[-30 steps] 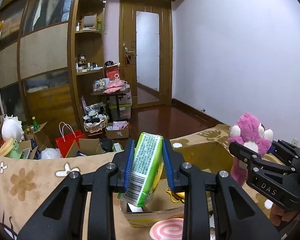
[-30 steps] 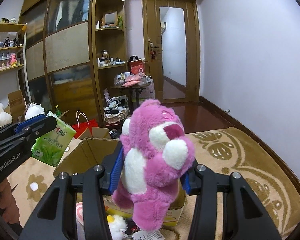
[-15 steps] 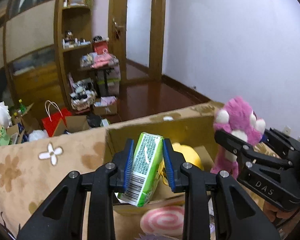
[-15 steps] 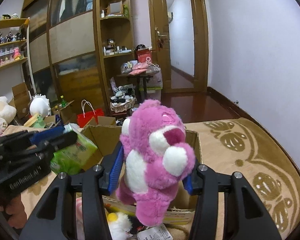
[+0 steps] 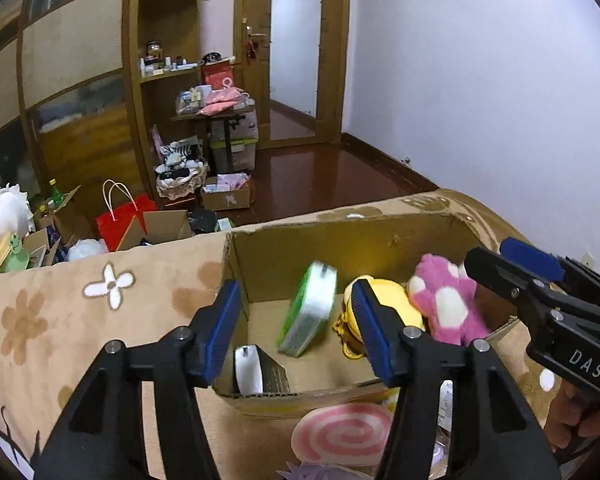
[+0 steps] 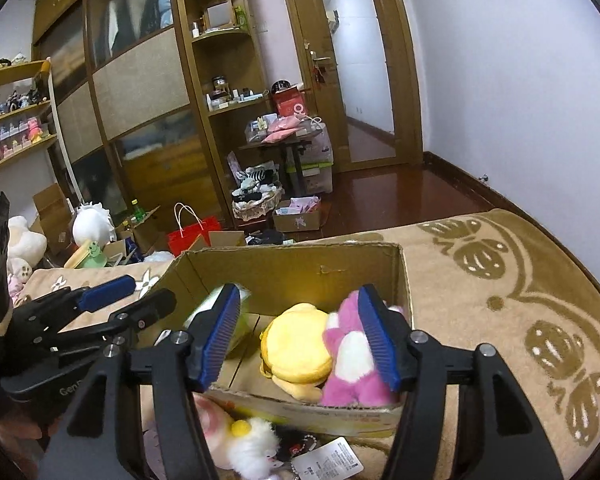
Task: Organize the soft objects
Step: 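Release the juice box into the box with the left tool while the right tool releases the pink bear, then move both tools back toward the cake plush and white-haired doll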
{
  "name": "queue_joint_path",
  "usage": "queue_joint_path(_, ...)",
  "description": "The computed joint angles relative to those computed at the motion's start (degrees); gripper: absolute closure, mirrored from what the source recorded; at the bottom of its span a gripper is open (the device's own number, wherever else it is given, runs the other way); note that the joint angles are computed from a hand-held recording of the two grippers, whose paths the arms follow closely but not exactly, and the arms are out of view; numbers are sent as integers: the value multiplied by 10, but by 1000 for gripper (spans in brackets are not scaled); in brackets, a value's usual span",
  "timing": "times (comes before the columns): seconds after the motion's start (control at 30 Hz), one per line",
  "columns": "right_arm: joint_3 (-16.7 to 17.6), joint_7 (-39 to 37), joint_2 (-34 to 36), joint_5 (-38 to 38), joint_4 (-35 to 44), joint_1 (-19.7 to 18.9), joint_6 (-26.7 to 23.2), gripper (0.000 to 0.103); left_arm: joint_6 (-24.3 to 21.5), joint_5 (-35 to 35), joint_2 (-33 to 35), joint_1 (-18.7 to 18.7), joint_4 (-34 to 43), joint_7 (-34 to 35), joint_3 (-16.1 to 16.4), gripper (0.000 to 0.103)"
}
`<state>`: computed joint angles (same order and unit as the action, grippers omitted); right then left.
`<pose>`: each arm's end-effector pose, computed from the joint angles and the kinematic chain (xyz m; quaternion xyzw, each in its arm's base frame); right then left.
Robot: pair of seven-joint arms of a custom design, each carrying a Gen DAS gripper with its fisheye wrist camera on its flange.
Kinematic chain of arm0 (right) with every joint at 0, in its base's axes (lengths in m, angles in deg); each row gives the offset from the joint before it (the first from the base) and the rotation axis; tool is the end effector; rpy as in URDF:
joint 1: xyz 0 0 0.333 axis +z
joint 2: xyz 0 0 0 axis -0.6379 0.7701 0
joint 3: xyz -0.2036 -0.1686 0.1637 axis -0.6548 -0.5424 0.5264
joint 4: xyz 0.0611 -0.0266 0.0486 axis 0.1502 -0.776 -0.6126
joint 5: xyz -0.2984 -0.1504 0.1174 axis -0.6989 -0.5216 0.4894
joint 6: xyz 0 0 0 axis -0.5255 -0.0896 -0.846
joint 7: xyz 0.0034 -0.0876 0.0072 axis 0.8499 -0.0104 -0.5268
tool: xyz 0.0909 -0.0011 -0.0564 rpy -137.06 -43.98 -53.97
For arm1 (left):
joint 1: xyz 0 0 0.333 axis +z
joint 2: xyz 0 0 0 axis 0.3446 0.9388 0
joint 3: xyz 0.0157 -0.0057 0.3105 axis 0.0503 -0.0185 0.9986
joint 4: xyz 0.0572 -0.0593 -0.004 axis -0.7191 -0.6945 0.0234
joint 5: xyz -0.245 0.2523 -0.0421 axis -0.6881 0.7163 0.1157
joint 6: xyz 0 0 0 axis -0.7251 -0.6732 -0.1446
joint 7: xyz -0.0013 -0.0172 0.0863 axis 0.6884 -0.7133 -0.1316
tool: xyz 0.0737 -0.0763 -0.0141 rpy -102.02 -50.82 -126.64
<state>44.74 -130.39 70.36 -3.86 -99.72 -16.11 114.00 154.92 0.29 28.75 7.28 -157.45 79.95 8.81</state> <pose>0.5798 0.2509 0.5520 -0.4649 0.7294 -0.3576 0.3520 0.6600 -0.2961 0.5667 -0.3997 0.7975 -0.4127 0.1842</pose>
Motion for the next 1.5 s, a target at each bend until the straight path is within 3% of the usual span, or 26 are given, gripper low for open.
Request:
queue_joint_path(0.13, 2, 5, -5, 5, -3, 0, 2, 24, 2, 6, -9, -2, -10, -13, 10, 38)
queue_joint_path(0.23, 4, 9, -10, 7, -7, 0, 3, 15, 22, 3, -26, 5, -34, -20, 8, 24)
queue_joint_path(0.4, 10, 25, -26, 2, -22, 0, 6, 0, 27, -3, -56, 16, -66, -25, 8, 9)
queue_joint_path(0.93, 50, 0, -76, 36, -63, -2, -31, 0, 11, -35, -193, 41, -224, 17, 19, 4)
queue_joint_path(1.23, 66, -28, -91, 80, -85, -1, -31, 0, -14, -92, -238, 47, -276, 60, 26, 2)
queue_joint_path(1.5, 71, -33, -90, 102, -91, 3, -39, 0, -57, -79, -241, 37, -278, 68, 36, 2)
